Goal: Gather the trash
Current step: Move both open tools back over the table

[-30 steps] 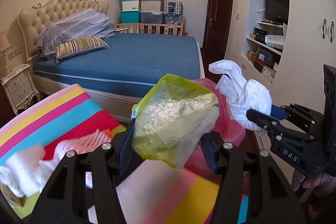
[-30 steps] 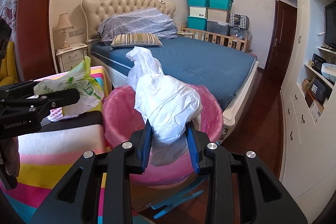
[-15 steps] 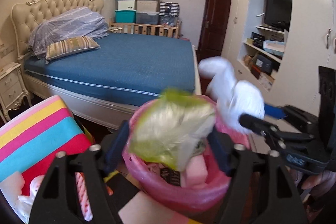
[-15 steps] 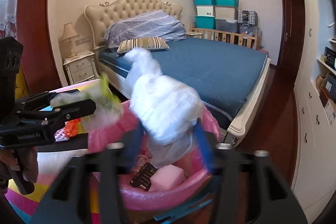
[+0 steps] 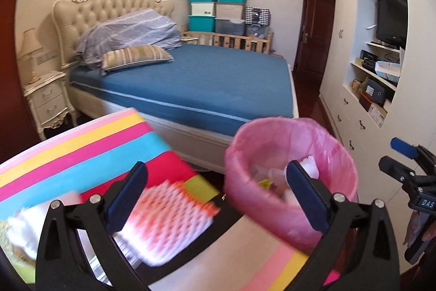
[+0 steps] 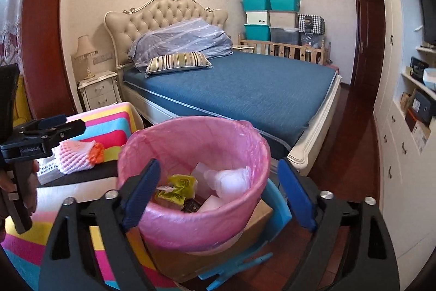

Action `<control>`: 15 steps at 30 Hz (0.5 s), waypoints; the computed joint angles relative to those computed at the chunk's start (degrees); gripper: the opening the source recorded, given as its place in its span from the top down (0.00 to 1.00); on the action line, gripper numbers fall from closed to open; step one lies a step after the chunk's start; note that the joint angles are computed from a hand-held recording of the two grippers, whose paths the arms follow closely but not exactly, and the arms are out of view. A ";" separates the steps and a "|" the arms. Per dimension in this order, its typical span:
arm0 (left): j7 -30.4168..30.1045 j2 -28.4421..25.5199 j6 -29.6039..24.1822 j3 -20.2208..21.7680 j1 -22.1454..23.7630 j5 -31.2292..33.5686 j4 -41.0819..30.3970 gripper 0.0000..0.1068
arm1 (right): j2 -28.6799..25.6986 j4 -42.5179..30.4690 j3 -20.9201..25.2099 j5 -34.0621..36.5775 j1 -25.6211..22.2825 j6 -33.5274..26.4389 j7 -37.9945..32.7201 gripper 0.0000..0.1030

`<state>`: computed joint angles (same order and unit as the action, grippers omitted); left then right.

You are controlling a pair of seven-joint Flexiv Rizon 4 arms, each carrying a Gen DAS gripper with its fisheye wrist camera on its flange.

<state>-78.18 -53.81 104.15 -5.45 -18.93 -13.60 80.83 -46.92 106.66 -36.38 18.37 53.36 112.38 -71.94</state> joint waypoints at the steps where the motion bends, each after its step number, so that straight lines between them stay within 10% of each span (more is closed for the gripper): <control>1: -0.30 0.73 0.71 0.08 0.17 0.12 1.57 0.08 | 0.07 0.32 -0.56 0.26 0.94 -0.20 -0.09 0.17; 15: 1.96 11.15 14.94 9.70 -3.01 -3.64 24.80 0.08 | -2.37 -1.31 -1.43 -3.52 9.71 -4.06 6.31 0.17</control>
<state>-76.22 -42.66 119.09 4.25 -21.94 -17.24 105.63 -49.28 105.34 -37.82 14.85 63.07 108.32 -65.63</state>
